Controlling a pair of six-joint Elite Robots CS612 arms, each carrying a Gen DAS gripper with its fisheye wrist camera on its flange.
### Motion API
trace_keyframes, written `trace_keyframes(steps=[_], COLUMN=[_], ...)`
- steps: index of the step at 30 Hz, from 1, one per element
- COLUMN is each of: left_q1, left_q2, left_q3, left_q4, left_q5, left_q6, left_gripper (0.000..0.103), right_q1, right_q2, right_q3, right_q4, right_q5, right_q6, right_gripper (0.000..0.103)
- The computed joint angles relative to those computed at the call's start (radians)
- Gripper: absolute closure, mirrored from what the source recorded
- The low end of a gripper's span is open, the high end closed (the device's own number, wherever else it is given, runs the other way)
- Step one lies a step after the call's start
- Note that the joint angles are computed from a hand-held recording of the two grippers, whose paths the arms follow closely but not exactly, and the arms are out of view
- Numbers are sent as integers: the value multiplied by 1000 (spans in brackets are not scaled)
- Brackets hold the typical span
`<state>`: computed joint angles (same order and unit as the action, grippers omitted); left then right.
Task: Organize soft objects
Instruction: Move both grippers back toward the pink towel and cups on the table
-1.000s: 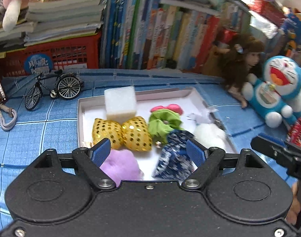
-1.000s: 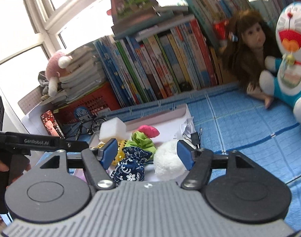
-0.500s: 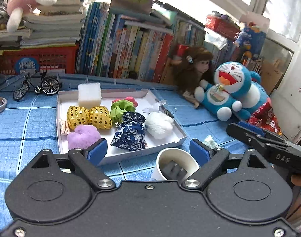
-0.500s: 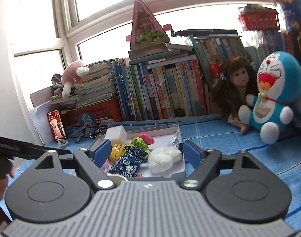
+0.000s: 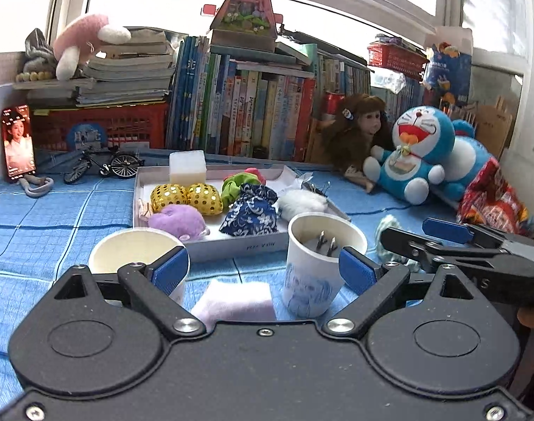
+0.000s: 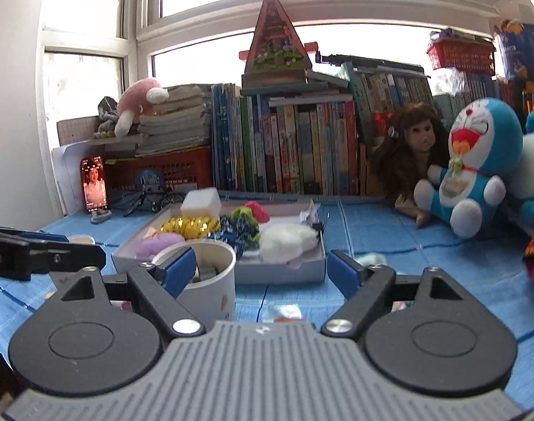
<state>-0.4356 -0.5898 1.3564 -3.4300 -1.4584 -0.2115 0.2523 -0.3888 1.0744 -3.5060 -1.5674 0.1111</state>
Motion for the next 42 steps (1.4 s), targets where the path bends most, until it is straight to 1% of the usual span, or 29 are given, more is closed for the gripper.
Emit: trace_keyframes(steps=[4,6,10,13,18,20,25,31,39,42], left_q1=[-21,-29,-39,-45,-44,-44,-43,-46,-43,-45], left_q2=[22,29,46,60,77,84,97,110,115,120], left_q3=[22,26,25,13,-16,-30,-54,-73,-88,-92], left_q4=[-61,-60,-66,-66,-35,-18,16,30,89,87], left_q5=[66,96,131,162,184,195,197,202,186,195], left_q6=[-8,-9,-8,-28,-65,-67,-88,-88,-116,-113], left_gripper=[12,13,13,13,13,13,13,13,12,12], right_q1=[2,3,3,6,12,14,15,15,14,14], right_q2=[15,19,25,30,37,39,46,50,50,49], right_q3=[-6,-6,-8,-11,-27,-35,-52,-54,-62,-63], right_q4=[10,21,49,64,110,135,182,190,228,234], right_q5=[-13,-22,-35,-49,-78,-91,-93,-84,-69,-69], right_q6=[6,1,-16,-26,-59,-65,-60,-71,-76,-76], right_gripper=[14,14,14,14,14,14,14,14,14,14])
